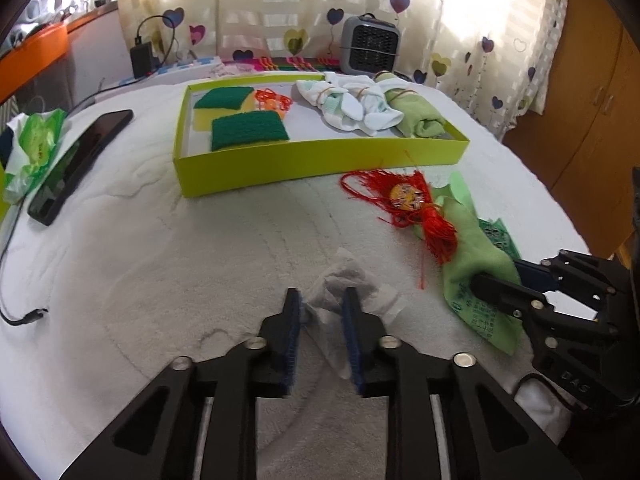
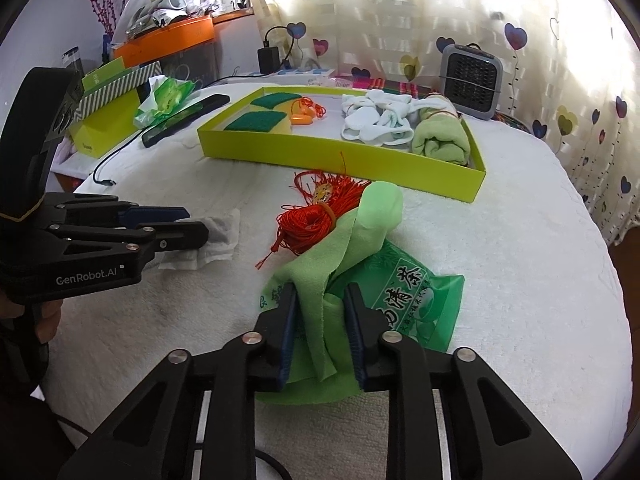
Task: Organize soft objects
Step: 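Grasp the white sachet with the left tool while the right tool grasps the light green cloth, then lift the sachet with the left tool while the right tool lifts the green cloth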
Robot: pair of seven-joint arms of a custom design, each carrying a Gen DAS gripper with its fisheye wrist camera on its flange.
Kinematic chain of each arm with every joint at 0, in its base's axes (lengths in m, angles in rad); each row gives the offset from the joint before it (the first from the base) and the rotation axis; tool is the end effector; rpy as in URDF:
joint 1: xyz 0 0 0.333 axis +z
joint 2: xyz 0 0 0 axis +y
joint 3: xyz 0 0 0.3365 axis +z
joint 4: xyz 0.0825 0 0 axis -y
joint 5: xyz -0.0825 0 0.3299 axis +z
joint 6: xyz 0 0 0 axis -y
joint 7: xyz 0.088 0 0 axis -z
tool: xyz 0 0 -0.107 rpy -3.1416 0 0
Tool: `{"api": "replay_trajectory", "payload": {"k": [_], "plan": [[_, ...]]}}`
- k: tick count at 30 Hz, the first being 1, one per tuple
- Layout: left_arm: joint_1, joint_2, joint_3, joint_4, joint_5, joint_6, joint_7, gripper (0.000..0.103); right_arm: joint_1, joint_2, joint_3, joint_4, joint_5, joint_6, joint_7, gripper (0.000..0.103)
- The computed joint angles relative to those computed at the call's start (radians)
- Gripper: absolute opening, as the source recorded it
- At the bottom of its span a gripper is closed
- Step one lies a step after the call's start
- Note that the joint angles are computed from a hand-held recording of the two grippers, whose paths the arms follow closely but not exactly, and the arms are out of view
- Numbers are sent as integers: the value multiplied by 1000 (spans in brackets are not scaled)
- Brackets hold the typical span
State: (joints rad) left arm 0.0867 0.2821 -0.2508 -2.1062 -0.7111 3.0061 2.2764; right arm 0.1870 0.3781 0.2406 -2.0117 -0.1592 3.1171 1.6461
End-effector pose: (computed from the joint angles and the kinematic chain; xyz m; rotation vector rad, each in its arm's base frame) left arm 0.5802 -0.0374 0.4021 -1.7532 2.0593 -0.8433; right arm 0.5674 0.2543 0.4155 -2.0858 1.2951 -0.4684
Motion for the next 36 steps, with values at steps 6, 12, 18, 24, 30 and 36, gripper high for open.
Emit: {"api": "replay_trajectory", "payload": {"k": [6,12,18,24,30,36], "plan": [[8,-2,-12,-4,-20,4,13,16,23,-6,-26,-8,-18,13,15,16],[5,-3,-11,-5,-28,6,19,16,22,-8,-26,-13,-25,21,26,15],[3,-4,-7,-5,-27,4,19,15,16,-7,-19,-15,-29,28,30,11],[3,-4,-7,-4,-28,5,21,13,-7,-9,5,-23,-26,41,24,7],[5,-11,-9,-5,-36,4,25,12,-32,-11,28,-34,-26,64,25,5],[4,-20,-8,-9,-53,7,36,12,-53,-14,47,-44,-34,84,33,5]]}}
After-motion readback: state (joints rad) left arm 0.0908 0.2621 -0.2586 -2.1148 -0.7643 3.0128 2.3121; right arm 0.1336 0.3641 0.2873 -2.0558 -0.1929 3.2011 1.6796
